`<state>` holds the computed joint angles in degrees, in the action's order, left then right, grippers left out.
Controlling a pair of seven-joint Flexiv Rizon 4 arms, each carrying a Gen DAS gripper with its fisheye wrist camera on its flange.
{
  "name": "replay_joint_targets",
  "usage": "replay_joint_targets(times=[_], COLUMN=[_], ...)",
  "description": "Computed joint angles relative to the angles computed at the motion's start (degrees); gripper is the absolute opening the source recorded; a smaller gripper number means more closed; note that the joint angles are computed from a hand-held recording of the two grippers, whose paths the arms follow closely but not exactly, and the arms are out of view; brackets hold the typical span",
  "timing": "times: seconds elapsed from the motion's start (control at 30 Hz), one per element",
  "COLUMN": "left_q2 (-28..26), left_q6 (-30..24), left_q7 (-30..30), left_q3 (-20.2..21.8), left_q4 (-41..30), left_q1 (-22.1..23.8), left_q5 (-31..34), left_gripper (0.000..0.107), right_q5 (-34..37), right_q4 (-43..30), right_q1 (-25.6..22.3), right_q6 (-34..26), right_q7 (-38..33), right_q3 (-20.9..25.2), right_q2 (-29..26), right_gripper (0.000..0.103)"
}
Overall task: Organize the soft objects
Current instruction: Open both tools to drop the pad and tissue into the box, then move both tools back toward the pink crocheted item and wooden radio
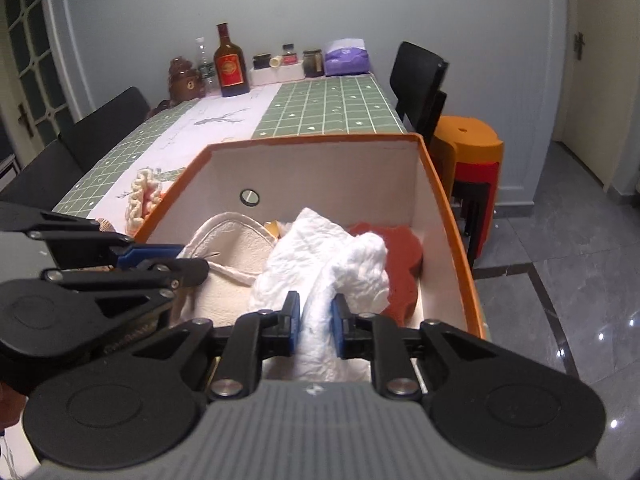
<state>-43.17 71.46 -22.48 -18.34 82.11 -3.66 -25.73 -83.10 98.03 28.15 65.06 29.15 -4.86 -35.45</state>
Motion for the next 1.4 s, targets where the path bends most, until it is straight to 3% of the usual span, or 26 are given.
replay_joint_targets(times=[0.13,0.2,0.3,0.33,0.37,0.43,0.5,0.53,0.63,0.77,0.87,0.93,1.07,1.2,1.4], left_q2=[0.1,0.2,0.6,0.8,0.8,0.9,0.5,0.5,0.9,0.1,-0.9,-2.0,-4.4,-5.9,-6.2], left_q6=[1.0,2.3,4.0,5.4,7.5,11.6,14.7,15.4,16.2,19.5,20.7,20.8,21.7,22.9,22.6], left_q7=[0.8,1.5,3.1,3.9,5.4,8.3,10.5,10.5,9.7,9.2,7.9,7.0,5.1,2.2,-2.8], left_q3=[-0.6,-1.4,-3.6,-4.8,-7.0,-12.0,-17.9,-19.6,-22.0,-29.4,-33.9,-37.8,-43.7,-45.6,-43.4], left_q4=[0.7,1.4,2.7,3.5,4.5,7.0,9.1,9.6,10.8,13.6,14.8,15.9,17.7,18.4,17.8], left_q1=[0.4,0.9,2.6,3.3,4.6,7.8,11.9,13.3,15.8,22.1,26.3,29.9,35.7,38.8,40.7], left_q5=[0.2,-0.1,-1.2,-1.7,-2.5,-3.6,-4.1,-3.7,-2.2,0.0,1.7,2.8,5.4,7.9,10.5], left_gripper=[0.017,0.027,0.046,0.048,0.051,0.054,0.067,0.069,0.069,0.069,0.069,0.069,0.069,0.069,0.069], right_q5=[6.8,9.8,13.6,14.6,15.2,15.9,15.5,15.0,14.9,14.1,11.9,9.5,4.5,-1.0,-4.5], right_q4=[-1.1,-1.6,-2.3,-2.4,-2.4,-2.3,-2.2,-2.0,-2.0,-1.9,-1.4,-1.3,-1.7,-2.8,-7.0], right_q1=[0.3,1.1,2.5,3.1,3.7,4.8,5.8,6.2,6.6,7.6,8.4,8.9,10.6,11.7,13.8], right_q6=[-1.5,-2.4,-4.7,-5.8,-6.8,-9.2,-11.4,-12.1,-14.4,-18.2,-19.7,-20.5,-24.0,-24.6,-25.8], right_q7=[-9.5,-13.4,-18.2,-19.6,-20.3,-21.4,-21.8,-22.0,-23.3,-22.4,-19.8,-17.2,-10.6,-3.4,-1.8], right_q3=[1.2,1.2,0.9,0.7,0.4,0.0,-0.3,-0.3,0.3,0.8,1.3,1.4,1.8,2.4,2.5], right_q2=[-1.1,-1.3,-1.5,-1.5,-1.3,-0.9,-0.3,-0.1,0.5,1.6,2.5,2.9,3.1,2.4,-0.6], right_gripper=[0.022,0.031,0.035,0.04,0.043,0.059,0.072,0.074,0.074,0.074,0.075,0.084,0.084,0.085,0.086])
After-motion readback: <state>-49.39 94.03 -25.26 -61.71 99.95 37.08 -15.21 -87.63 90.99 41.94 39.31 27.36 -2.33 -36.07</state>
